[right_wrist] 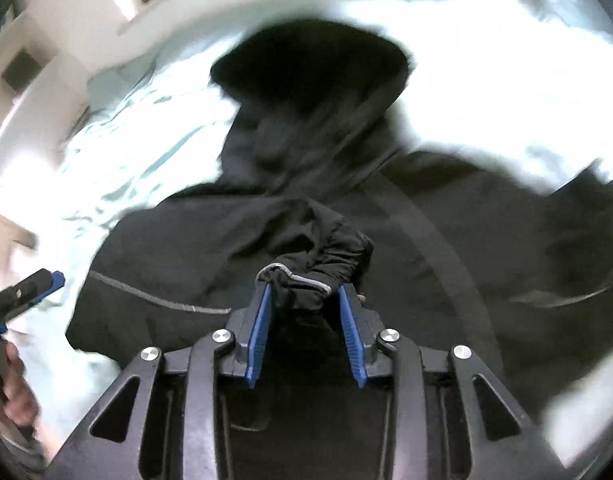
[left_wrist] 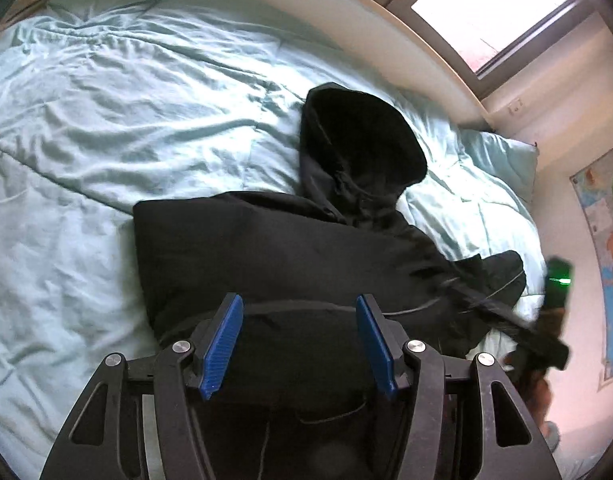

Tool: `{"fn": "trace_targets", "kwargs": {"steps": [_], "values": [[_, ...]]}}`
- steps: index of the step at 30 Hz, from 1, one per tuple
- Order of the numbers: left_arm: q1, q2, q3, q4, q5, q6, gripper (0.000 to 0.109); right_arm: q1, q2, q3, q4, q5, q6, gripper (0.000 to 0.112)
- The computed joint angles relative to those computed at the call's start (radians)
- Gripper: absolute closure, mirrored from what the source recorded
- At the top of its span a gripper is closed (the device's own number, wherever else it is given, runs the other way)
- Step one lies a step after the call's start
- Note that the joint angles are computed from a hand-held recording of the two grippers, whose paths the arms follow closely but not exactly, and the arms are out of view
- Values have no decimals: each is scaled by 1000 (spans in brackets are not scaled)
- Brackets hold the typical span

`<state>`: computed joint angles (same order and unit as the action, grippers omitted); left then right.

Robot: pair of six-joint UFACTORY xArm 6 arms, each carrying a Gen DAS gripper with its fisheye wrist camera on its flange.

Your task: Fold large clothes

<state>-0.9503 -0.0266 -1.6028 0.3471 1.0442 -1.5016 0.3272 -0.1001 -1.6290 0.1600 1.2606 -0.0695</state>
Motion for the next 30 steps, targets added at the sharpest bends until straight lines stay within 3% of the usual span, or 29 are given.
{"fn": "trace_targets", "kwargs": {"steps": [4,7,9,13,18,20,22,24,28,30], "values": [[28,84,-12,-98,-85,107,48,-64,-12,17,-208,-50,-29,81],[54,180,-42,-225,-89,202,48,-145,18,80,-152,-15,-65,81],[64,216,-33,-254,-90,199,48,-177,31,149,-125,-20,-61,81],[86,215,62,-306,-179,164,48,-193,37,225,-112,-53,-41,75],[74,240,-69,-272,-60,201,48,-194,52,126,-114,24,-37,71],[63,233,-100,-253,-61,224,48,-192,25,103,-88,15,-42,64],[58,241,-129,-254,-66,262,48,-185,1,91,-41,-4,-56,48],[53,287,-193,-277,-30,307,48,-159,11,80,-21,17,-72,48],[47,369,-254,-344,58,322,48,-69,39,174,-117,-9,-33,48],[36,389,-276,-335,105,315,49,-72,60,208,-126,5,-19,48]]}}
